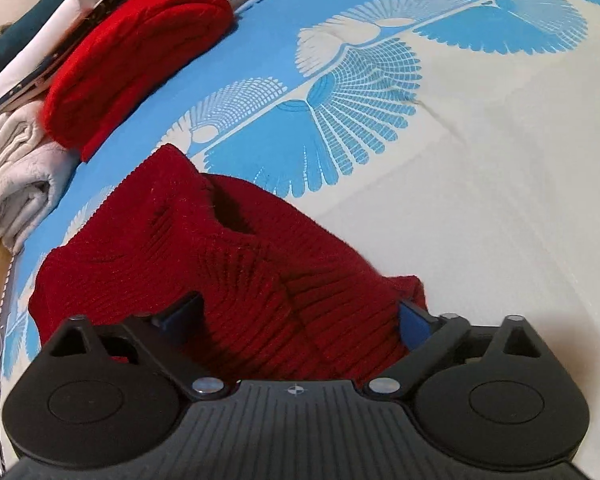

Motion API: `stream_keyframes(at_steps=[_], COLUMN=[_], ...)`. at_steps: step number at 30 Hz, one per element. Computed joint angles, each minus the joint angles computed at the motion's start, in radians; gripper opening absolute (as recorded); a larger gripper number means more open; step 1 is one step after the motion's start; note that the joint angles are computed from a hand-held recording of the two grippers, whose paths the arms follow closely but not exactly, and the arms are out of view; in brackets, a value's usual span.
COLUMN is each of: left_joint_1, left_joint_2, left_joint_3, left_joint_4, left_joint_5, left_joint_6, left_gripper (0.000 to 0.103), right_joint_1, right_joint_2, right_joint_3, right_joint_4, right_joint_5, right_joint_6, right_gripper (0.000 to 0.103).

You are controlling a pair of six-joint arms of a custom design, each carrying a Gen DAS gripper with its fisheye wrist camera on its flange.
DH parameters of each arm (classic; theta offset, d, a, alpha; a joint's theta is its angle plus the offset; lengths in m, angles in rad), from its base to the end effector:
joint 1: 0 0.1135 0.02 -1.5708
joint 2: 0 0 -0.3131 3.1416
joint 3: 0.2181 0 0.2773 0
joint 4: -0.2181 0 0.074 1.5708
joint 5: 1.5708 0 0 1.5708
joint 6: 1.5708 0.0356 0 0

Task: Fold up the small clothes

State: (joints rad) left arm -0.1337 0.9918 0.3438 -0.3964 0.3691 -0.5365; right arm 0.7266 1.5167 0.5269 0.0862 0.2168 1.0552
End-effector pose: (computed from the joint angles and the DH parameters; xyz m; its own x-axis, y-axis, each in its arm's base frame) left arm 0.1515 -0.0333 0.1673 -0.8919 -0.3610 -0.2724 -0.1767 0.8326 -0.5249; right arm 0.2062 0.1731 0.1473 -0.7674 0.4547 -0.4521 0.2400 0.8575 0.4550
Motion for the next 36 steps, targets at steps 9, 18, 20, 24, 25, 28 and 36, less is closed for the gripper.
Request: stream_keyframes(at_steps=[9,18,20,24,25,28,36], left_joint_1=[0.218,0.429,0.403,0.296,0.271,0.315,0.305], left_joint_2=[-0.088,0.006,-0.054,-0.09,-0.073,-0.009,-0.155], left_joint_3=[0.066,0.103,0.08,0.05,0.04,0.012,0.035], left_joint_4=[-0.027,-0.111,-0.136,-0.15,-0.141,-0.108,-0.115], left_joint_5=[-0.122,0.026,0.08,0.042,0.022,0.099,-0.045], left_joint_6=[0.058,0.21,0.217,0.218,0.206,0.182,0.205], left_gripper=[0.097,0.097,0.1,0.102,0.103,0.103,0.092], right_joint_1=[0.095,0.085,0.066,0.06,0.054,0.026,0.065], right_joint_2=[0.006,0.053,0.036,0.0,-0.014,-0.044,0.003], right_joint_3=[0.034,0.106,0.097,0.07,0.056,0.027,0.01], right_joint_4=[0.028,-0.049,-0.064,-0.096,-0.095,-0.106,0.03], right_joint_5=[0.037,0.055,0.028,0.044,0.026,-0.07,-0.076], right_joint_6=[-0.004,0.042,0.044,0.016,0.018,0.07,0.104], right_gripper=[0.067,0.074,0.084,0.1,0.101,0.101,0.071])
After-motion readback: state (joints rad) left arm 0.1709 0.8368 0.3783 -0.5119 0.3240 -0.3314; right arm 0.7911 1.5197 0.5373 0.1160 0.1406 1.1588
